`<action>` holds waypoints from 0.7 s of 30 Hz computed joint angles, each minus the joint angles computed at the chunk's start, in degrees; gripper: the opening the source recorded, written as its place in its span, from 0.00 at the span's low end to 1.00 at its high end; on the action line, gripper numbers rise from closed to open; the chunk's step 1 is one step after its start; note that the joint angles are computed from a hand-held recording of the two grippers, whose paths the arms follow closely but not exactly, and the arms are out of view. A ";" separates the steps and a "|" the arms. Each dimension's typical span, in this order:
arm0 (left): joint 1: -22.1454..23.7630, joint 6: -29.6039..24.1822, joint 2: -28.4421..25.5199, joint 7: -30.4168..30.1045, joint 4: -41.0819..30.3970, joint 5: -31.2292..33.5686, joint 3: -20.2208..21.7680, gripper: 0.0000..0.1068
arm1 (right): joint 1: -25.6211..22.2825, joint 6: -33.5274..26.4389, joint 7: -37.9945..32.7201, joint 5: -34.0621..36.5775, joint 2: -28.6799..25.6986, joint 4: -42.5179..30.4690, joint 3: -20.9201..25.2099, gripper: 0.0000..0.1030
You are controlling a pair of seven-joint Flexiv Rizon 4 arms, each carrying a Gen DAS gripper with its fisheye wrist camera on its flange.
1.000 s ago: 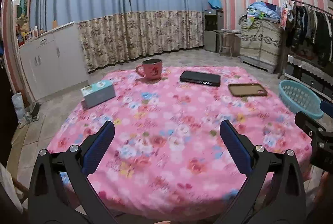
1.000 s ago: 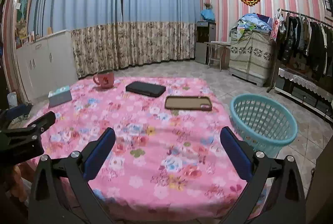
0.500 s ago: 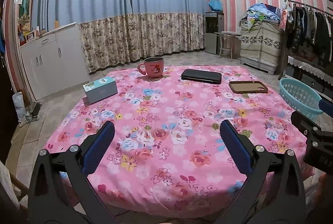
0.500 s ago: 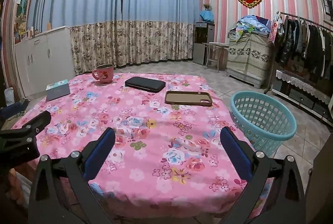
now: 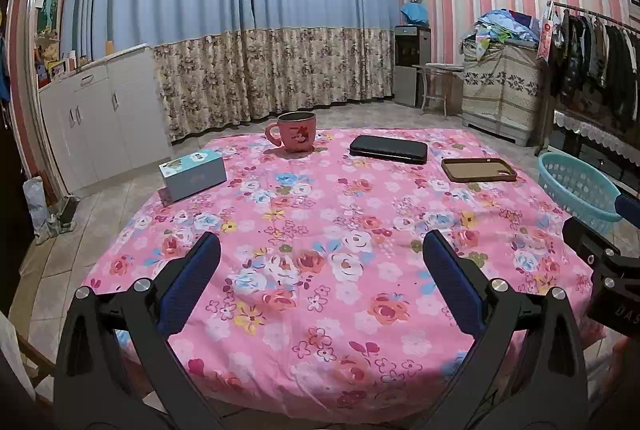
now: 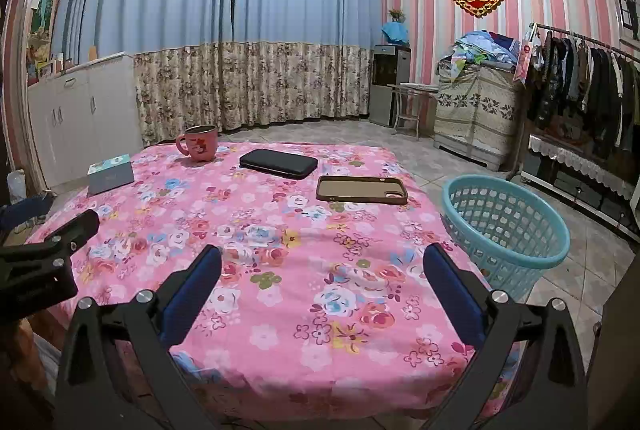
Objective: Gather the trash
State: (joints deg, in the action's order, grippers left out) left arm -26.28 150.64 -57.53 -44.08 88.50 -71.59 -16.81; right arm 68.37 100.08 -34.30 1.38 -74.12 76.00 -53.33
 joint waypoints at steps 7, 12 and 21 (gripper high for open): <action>0.01 0.35 -0.20 -0.11 -0.28 0.05 -0.05 0.92 | 0.07 -0.04 0.06 0.03 -0.07 -0.03 -0.12 0.96; -0.01 0.45 -0.26 -0.11 -0.27 0.27 0.02 0.92 | 0.29 0.13 0.07 0.29 -0.40 -0.07 -0.54 0.96; -0.04 0.66 -0.53 0.16 -0.66 0.28 -0.10 0.92 | 0.43 0.13 0.07 0.49 -0.52 -0.14 -0.69 0.96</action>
